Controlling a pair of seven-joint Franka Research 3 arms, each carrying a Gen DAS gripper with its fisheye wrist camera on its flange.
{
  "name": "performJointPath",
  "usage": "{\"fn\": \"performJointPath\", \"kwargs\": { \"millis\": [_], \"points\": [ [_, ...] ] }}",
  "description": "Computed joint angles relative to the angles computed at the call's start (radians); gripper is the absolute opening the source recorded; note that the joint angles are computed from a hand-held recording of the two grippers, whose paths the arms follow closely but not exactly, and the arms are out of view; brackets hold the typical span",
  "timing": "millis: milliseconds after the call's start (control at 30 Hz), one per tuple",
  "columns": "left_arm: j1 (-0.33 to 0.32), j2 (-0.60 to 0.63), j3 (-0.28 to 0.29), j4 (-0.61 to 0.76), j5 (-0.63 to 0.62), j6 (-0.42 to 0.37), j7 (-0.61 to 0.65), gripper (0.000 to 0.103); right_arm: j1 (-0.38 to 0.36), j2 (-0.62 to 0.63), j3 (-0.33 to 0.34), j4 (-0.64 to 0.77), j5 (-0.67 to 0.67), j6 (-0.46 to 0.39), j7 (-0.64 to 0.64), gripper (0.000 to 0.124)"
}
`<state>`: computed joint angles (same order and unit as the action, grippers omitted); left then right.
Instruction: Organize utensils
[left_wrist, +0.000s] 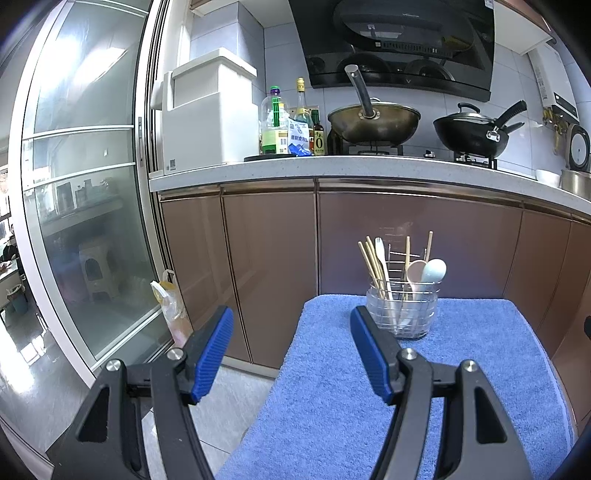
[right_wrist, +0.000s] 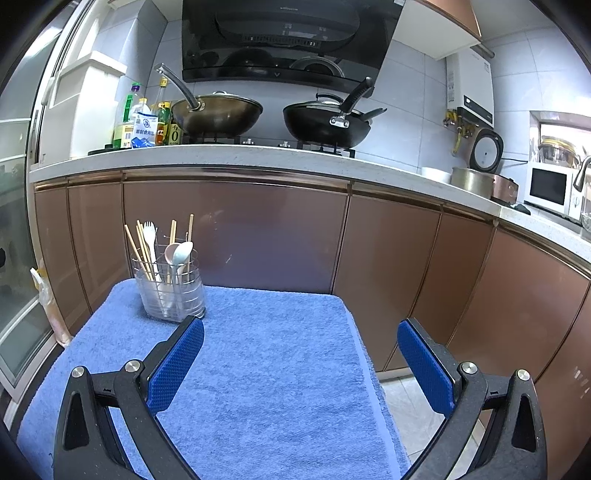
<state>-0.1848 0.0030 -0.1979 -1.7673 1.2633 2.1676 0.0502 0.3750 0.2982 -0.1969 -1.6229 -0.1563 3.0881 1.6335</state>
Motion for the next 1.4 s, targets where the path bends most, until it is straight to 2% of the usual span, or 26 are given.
{"fn": "performJointPath", "kwargs": {
  "millis": [1400],
  "points": [
    [0.011, -0.016, -0.004, -0.021, -0.032, 0.006, 0.022, 0.064, 0.011, -0.012, -0.024, -0.020, -0.089, -0.022, 0.093, 0.103]
  ]
}}
